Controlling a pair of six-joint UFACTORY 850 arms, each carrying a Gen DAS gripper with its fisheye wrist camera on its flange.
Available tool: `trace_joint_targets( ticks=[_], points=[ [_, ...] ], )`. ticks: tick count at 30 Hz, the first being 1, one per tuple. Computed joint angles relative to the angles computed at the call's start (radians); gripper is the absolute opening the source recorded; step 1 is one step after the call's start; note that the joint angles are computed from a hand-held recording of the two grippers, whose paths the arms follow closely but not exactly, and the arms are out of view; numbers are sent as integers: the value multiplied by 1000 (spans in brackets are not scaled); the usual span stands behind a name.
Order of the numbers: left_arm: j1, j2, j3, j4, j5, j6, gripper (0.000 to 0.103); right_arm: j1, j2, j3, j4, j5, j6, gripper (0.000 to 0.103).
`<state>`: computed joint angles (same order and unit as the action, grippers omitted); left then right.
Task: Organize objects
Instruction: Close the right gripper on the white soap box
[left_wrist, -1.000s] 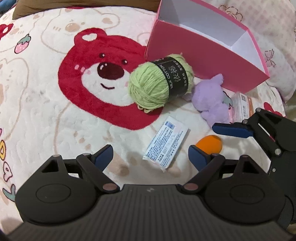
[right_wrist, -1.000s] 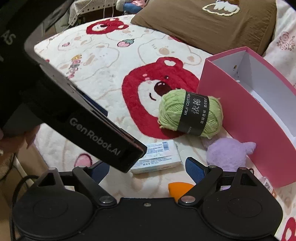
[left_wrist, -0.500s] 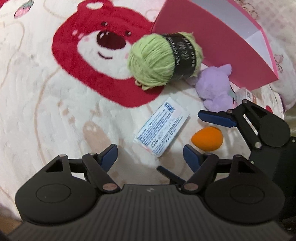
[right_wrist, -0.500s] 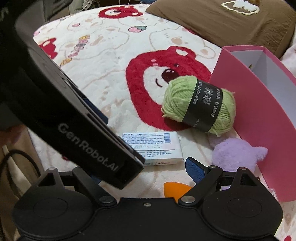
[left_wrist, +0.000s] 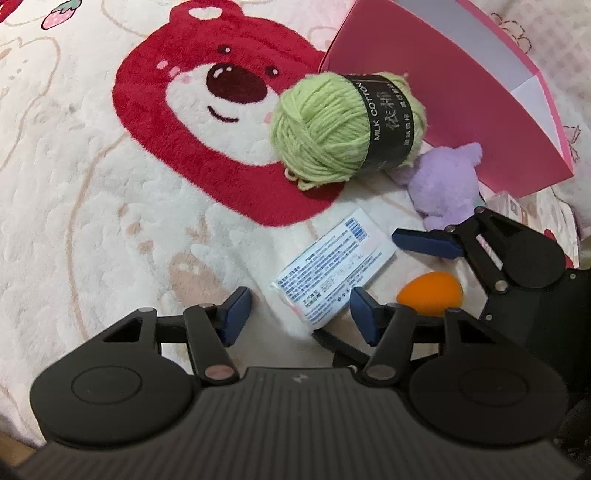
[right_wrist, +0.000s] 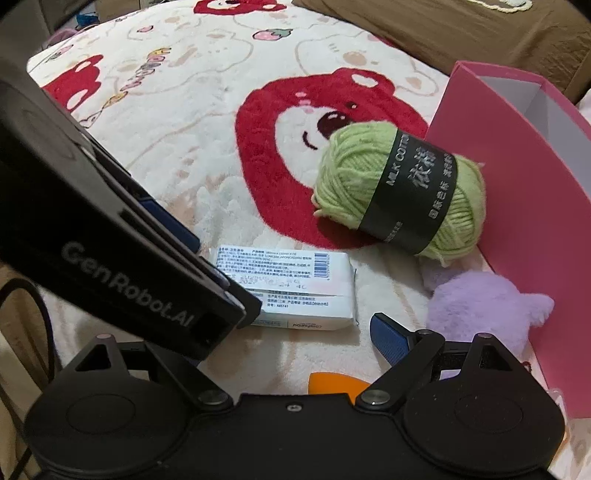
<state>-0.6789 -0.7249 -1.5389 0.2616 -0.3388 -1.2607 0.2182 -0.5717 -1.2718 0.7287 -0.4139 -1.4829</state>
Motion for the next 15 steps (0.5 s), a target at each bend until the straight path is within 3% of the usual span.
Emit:
trace_joint_targets(
  ticks=[5, 7, 9, 13, 15],
  points=[
    [5, 0, 6, 17, 28, -35, 57, -4, -7, -6, 38, -12, -3, 91],
    [7, 1, 9, 32, 41, -48, 51, -4, -10, -7, 53, -14, -4, 90],
    [12, -1, 8, -2, 73, 15, 50, -4, -15, -16, 48, -33, 34, 83],
    [12, -1, -2, 95, 51, -45, 50, 3, -12, -16, 84, -33, 127, 80],
    [24, 5, 8, -5, 69, 53, 50, -12, -14, -19, 148, -77, 165, 80]
  ],
)
